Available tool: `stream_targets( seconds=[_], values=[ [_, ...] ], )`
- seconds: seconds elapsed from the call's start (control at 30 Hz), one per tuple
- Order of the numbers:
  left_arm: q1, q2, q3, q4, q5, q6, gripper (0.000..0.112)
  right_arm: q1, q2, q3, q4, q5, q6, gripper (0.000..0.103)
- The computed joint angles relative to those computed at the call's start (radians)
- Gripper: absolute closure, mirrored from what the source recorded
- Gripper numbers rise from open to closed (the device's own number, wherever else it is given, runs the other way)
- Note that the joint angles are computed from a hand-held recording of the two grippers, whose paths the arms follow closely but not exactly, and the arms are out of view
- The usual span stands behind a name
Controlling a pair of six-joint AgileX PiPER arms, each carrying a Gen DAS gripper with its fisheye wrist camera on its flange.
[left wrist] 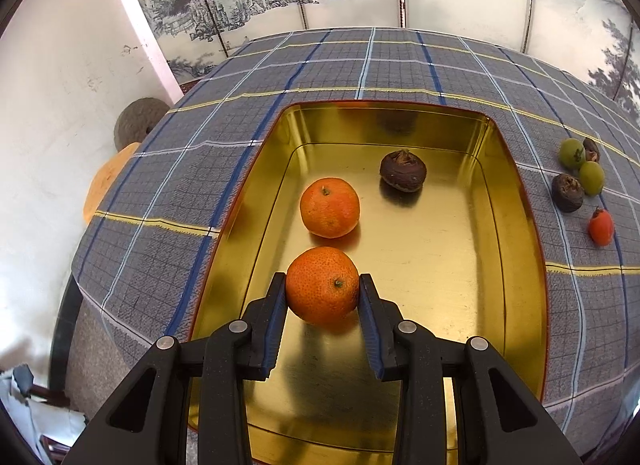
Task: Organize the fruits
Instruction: 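Lower the orange into the tin beside the first and open the left tool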
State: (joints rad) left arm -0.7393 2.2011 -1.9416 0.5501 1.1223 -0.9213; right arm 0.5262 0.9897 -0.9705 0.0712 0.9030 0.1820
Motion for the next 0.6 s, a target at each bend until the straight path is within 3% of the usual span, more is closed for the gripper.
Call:
stream_targets(
  seconds=[0.6],
  values=[
    [0.022,-0.034,0.081,0.009,-0.056,-0.016,0.075,0.182,0.161,-0.22,-0.098,0.02,0.104,0.074]
  ],
)
